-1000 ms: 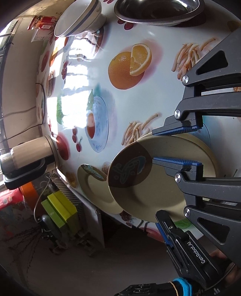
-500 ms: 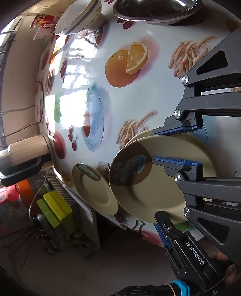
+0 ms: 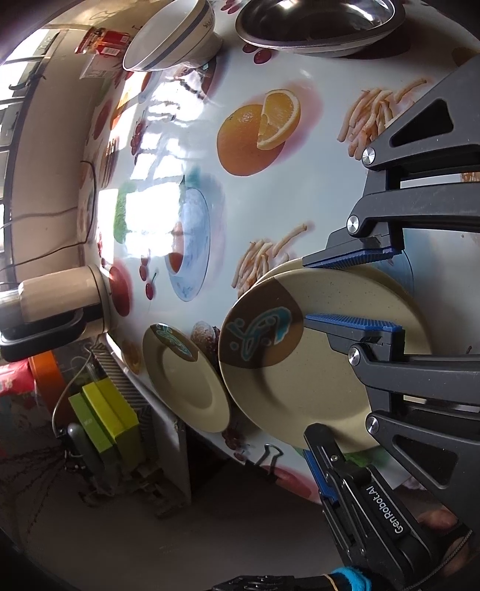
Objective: Organize plates and bowls
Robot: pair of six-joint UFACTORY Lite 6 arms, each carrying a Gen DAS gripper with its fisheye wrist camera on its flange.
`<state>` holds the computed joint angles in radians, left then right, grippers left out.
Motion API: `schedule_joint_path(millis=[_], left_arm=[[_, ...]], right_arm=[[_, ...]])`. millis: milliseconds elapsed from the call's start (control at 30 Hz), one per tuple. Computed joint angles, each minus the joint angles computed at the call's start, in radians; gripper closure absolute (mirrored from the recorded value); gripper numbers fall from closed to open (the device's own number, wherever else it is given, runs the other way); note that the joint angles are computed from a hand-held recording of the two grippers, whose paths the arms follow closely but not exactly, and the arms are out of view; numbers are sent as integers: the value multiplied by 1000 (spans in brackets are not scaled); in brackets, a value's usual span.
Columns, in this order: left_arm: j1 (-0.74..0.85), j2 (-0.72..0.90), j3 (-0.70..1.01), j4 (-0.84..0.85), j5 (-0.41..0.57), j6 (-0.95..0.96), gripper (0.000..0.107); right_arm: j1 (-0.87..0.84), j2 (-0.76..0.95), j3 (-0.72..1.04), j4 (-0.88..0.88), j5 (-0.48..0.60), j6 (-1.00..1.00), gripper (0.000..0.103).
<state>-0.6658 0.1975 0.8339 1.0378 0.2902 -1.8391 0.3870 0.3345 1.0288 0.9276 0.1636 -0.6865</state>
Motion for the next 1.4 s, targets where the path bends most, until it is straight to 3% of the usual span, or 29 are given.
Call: schedule_joint_path(millis=[400, 567, 633, 833, 967, 1067, 1233, 1400], left_arm=[[-4, -15, -10, 42, 12, -36, 82], [-2, -28, -17, 87, 34, -67, 82], [-20, -28, -11, 113, 88, -85, 82], [-5, -46, -3, 133, 136, -62, 81], [23, -71, -5, 152, 147, -44, 75], [34, -82, 5, 187, 186, -50, 74], [102, -71, 40, 192, 149, 15, 70], [206, -24, 87, 162, 44, 98, 70]], right_arm=[[0, -4, -5, 22, -12, -22, 71], [10, -13, -1, -126, -40, 128, 68], [12, -10, 10, -167, -43, 165, 66], [27, 4, 60, -542, -54, 519, 62], [36, 20, 119, -746, -51, 690, 58], [33, 40, 174, -694, -40, 620, 57], [37, 134, 326, -816, 3, 710, 54], [29, 264, 512, -765, 70, 651, 54]])
